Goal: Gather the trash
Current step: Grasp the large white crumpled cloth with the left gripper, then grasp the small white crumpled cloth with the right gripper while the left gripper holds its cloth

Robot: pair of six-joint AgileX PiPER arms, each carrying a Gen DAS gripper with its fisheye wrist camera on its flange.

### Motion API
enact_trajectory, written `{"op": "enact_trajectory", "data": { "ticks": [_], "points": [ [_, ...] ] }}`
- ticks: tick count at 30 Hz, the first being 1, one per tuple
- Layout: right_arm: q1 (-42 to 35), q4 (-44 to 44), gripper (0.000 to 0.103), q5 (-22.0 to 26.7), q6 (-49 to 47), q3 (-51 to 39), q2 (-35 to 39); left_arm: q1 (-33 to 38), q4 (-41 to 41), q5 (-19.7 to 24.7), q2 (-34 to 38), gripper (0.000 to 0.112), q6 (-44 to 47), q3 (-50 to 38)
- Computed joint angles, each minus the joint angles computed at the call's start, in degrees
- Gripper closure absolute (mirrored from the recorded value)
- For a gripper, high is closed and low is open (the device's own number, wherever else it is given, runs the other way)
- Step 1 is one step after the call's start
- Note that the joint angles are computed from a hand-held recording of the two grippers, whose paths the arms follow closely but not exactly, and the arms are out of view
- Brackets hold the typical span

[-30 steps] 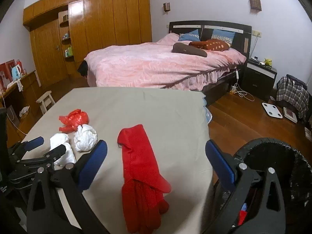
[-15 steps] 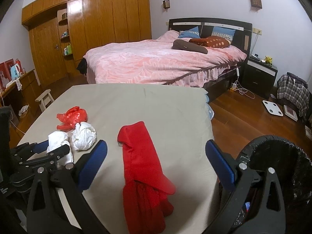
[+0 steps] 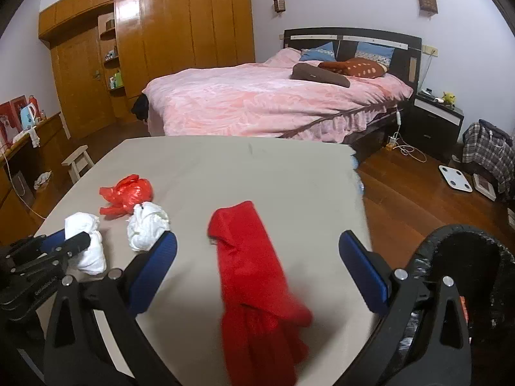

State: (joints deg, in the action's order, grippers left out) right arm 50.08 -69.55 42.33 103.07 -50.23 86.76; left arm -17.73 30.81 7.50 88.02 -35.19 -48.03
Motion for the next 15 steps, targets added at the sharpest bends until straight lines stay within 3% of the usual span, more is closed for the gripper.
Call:
{"op": "enact_trajectory", "data": {
  "ticks": [3, 10, 15],
  "points": [
    [0.10, 0.15, 0.005, -0.61, -0.30, -2.04, 2.03, 1.96, 1.23, -0.05, -0.10, 0.081, -0.70, -0.20],
    [0.31, 0.34, 0.005, -2.24, -1.38, -9.21, 8.18, 7.43, -4.58, -1.52, 0.46, 0.082, 6.79, -0.50],
    [0.56, 2.17, 0.005, -2.94, -4.11, -15.30, 13.39, 10.73, -18.00, -2.20, 0.49, 0.082, 21.52, -0.46]
  ]
}}
